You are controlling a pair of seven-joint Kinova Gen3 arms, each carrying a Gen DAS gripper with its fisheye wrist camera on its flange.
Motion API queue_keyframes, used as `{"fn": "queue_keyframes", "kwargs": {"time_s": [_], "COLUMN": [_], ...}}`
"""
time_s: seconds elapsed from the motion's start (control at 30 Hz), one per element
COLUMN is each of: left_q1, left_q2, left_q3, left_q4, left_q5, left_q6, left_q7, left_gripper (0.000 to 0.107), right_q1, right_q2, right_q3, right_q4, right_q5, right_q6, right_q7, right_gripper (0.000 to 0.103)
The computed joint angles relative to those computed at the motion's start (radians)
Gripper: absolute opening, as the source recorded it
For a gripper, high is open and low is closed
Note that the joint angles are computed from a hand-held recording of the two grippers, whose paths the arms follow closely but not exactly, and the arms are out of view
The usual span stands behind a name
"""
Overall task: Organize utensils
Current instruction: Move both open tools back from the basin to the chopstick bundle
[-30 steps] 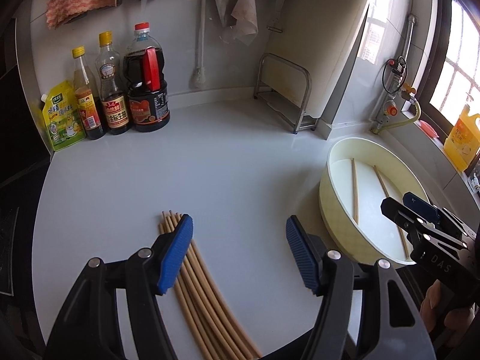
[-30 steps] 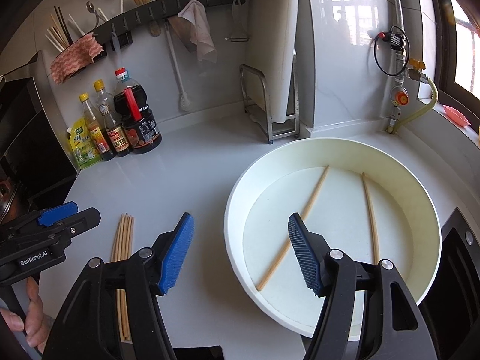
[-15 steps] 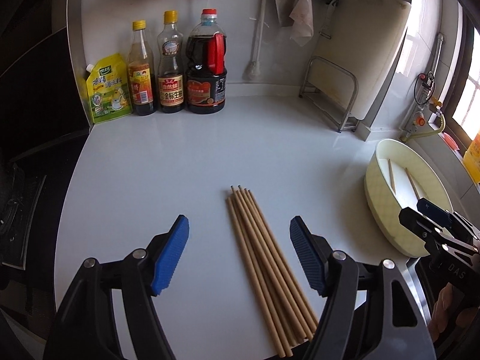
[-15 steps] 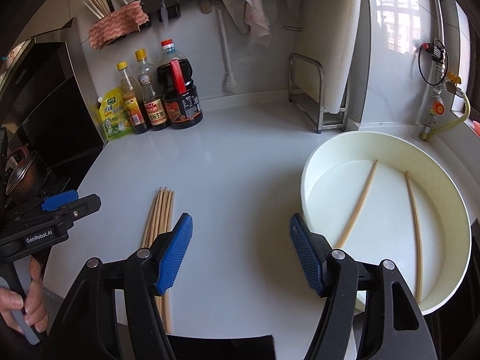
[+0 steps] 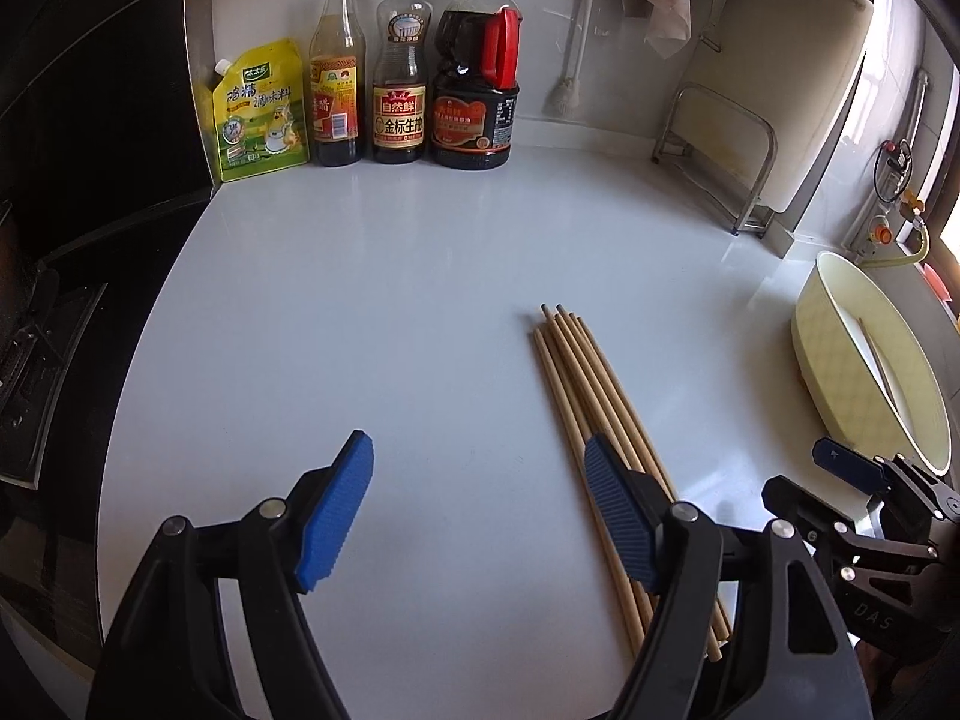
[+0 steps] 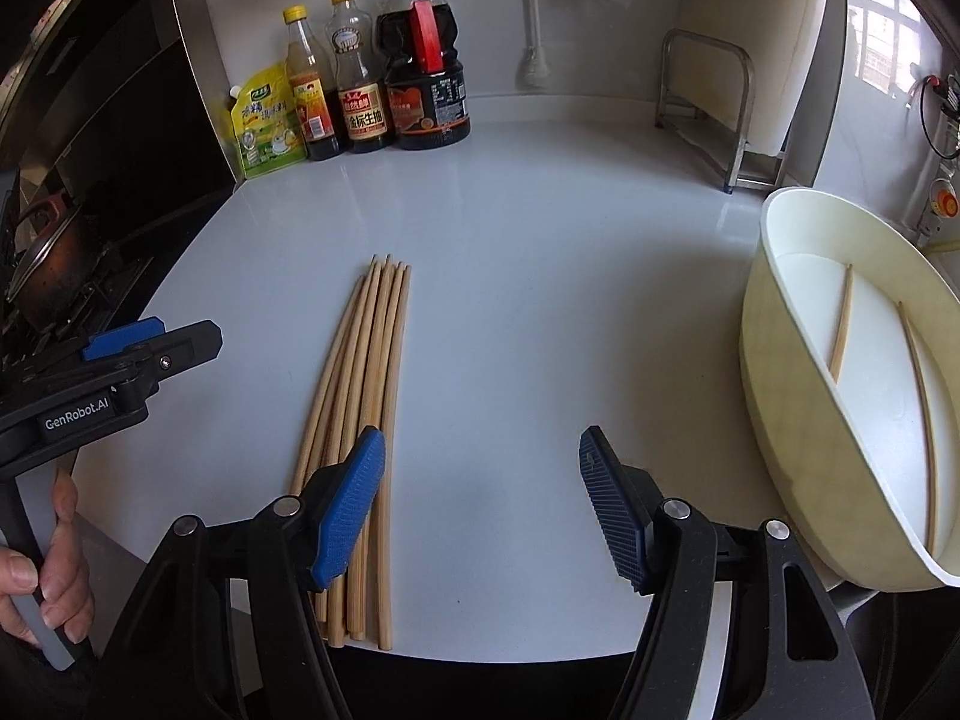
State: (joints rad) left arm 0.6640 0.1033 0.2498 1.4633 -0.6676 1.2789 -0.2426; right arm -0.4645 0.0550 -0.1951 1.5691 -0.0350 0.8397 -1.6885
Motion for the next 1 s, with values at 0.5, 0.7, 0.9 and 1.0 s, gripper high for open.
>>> {"fn": "queue_keyframes", "kwargs": {"time_s": [0.5,0.7,0.9,1.0], "left_q1": [-0.007,-0.012,-0.008,-0.005], "left_q2": [-0.002,-0.002,0.002,0.001], "left_q3": [0.0,0.0,0.002,0.003], "left_q4": [0.054,0.056,0.051,0.05], "left_q5": [0.031,0.039,0.042,0.044], "left_q6": [-0.019,-0.023,-0.02,-0.018], "left_q7": [0.024,0.021,0.016,0.015], "left_gripper": [0.075,0.075,0.076,0.076], "right_q1": [-0.034,-0.04,-0.043,-0.042], "right_q2": [0.065,0.072,0.077,0.079], "right_q3": [-0.002,-0.001,-0.002,-0.002], "right_q4": [-0.021,-0.026,-0.033,-0.034], "right_q5": [0.024,0.031,0.029,0.024], "right_q6": [0.02,0.025,0.033,0.036], "right_q7": [-0.008,-0.005,0.013,0.018], "right_gripper": [0.065,0.065,0.064,0.064]}}
